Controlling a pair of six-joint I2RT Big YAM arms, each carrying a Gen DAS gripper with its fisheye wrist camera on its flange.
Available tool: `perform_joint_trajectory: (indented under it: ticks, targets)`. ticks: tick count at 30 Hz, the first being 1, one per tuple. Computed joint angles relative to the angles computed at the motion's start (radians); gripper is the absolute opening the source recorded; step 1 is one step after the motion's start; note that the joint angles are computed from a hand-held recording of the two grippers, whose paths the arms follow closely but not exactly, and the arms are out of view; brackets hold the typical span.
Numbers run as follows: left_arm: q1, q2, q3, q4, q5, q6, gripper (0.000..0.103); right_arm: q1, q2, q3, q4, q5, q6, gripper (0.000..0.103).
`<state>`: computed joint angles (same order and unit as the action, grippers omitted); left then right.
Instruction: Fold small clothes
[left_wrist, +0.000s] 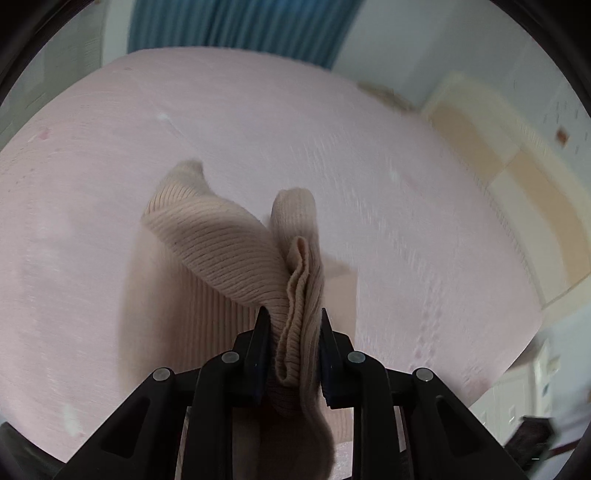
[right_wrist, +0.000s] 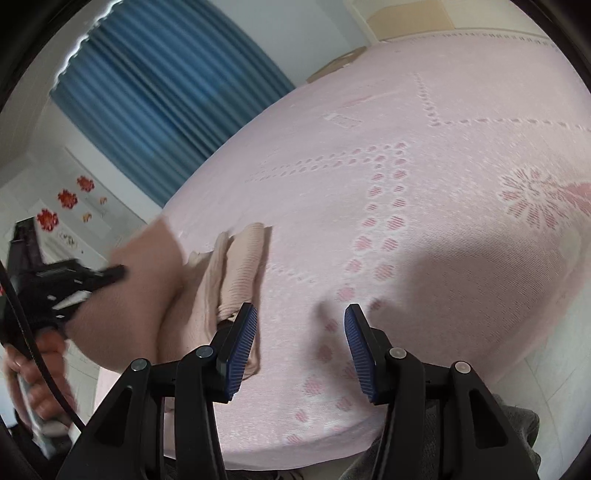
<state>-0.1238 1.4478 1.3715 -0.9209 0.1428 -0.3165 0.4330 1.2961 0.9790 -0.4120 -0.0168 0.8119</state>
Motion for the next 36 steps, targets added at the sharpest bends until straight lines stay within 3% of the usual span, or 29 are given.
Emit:
perform_joint_trajectory:
  ticks: [3, 7, 11, 13, 14, 18, 22, 24, 26, 33, 36]
  targets:
    - [-0.05, 0.033, -0.009, 0.011, -0.016, -0.001, 0.023, -0.002, -0.002, -0.003, 0.001, -0.002, 0.009, 0.05]
    - [-0.027, 0.039, -0.029, 0.05, 0.165, 0.041, 0.052, 0.008, 0.0, 0.002, -0.002, 0.003, -0.011, 0.05]
    - [0.051, -0.009, -0.048, 0.074, 0.304, 0.07, 0.055, 0.026, 0.01, 0.015, -0.004, 0.009, -0.032, 0.05]
    - [0.096, -0.039, -0.064, 0.091, 0.333, 0.075, 0.06, 0.036, 0.013, 0.019, 0.006, 0.012, -0.044, 0.05]
    - [0.121, -0.06, -0.079, 0.109, 0.335, 0.079, 0.066, 0.042, 0.013, 0.021, 0.011, 0.016, -0.052, 0.05]
    - [0.228, -0.135, -0.147, 0.106, 0.311, 0.194, 0.066, 0.077, 0.018, 0.049, 0.03, 0.018, -0.094, 0.05]
    - [0.32, -0.215, -0.255, 0.059, 0.306, 0.345, 0.066, 0.074, 0.046, 0.089, 0.087, -0.13, -0.071, 0.05]
    - [0.349, -0.235, -0.308, 0.007, 0.34, 0.41, 0.066, 0.083, 0.067, 0.122, 0.103, -0.155, -0.054, 0.05]
    - [0.35, -0.267, -0.364, 0.031, 0.319, 0.45, 0.066, 0.092, 0.089, 0.156, 0.101, -0.164, -0.06, 0.051]
    - [0.266, -0.311, -0.444, 0.145, 0.204, 0.486, 0.066, 0.154, 0.231, 0.357, -0.121, -0.078, -0.172, 0.05]
    - [0.237, -0.314, -0.485, 0.246, 0.151, 0.472, 0.066, 0.16, 0.259, 0.389, -0.171, -0.065, -0.17, 0.041]
